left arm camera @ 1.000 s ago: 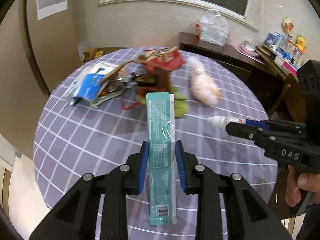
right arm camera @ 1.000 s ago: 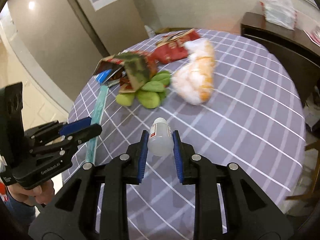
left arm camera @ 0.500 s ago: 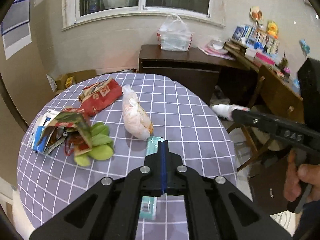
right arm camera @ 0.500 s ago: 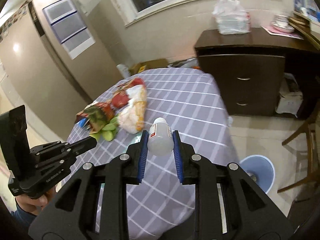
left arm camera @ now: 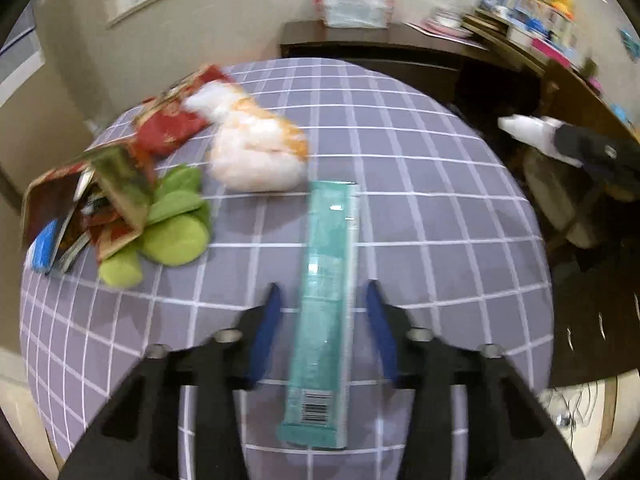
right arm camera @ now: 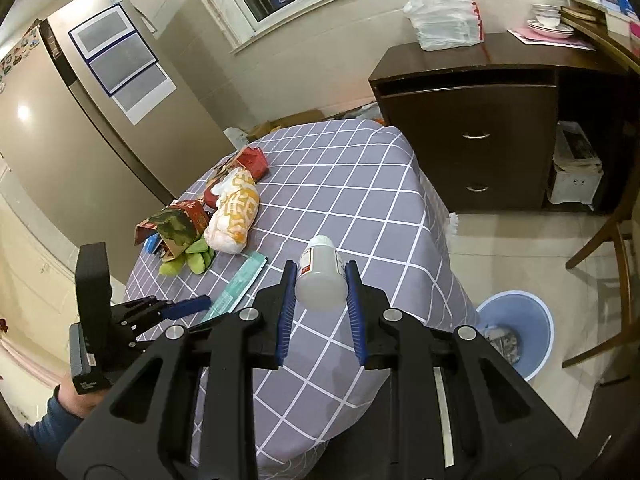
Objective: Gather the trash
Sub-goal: 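Carry the box and bottle over the blue bin and open both tools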
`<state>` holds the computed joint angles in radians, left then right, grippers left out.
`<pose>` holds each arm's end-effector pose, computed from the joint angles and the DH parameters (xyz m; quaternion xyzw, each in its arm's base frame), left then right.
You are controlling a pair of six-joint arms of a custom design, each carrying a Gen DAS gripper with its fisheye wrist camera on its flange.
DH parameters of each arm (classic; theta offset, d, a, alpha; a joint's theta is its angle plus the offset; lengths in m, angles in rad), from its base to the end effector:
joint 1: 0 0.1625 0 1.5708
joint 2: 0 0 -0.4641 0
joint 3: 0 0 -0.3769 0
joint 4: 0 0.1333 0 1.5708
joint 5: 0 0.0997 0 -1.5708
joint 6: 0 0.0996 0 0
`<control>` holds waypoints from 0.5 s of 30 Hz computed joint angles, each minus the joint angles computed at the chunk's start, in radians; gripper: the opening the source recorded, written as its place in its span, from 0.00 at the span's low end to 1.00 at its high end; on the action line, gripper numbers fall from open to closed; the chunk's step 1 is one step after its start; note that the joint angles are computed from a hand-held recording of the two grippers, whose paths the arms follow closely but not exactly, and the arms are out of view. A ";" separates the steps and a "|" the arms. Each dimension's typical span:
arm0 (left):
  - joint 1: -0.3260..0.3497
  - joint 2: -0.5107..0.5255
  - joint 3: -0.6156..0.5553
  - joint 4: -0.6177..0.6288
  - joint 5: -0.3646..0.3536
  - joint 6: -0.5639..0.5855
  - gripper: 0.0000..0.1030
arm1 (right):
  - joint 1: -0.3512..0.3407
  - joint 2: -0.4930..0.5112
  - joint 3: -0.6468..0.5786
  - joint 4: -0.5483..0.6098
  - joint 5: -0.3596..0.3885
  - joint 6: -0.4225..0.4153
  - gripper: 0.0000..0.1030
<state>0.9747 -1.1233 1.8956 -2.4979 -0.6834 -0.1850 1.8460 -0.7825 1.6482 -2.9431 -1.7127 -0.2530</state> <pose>-0.1508 -0.5973 0.2711 0.1513 0.8883 -0.2275 0.3692 0.3072 -0.6494 0.1648 0.2349 -0.9368 0.2507 0.0659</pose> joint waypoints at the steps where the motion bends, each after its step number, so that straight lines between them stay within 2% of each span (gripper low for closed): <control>1: 0.001 -0.001 -0.004 0.009 -0.011 0.008 0.25 | 0.000 0.001 -0.002 0.000 -0.001 0.001 0.24; 7: 0.002 -0.014 0.000 -0.001 -0.055 0.011 0.25 | -0.006 0.002 -0.007 0.002 -0.001 0.004 0.24; 15: -0.032 0.005 -0.018 -0.067 -0.071 0.045 0.25 | -0.012 -0.011 -0.003 -0.022 -0.009 0.005 0.24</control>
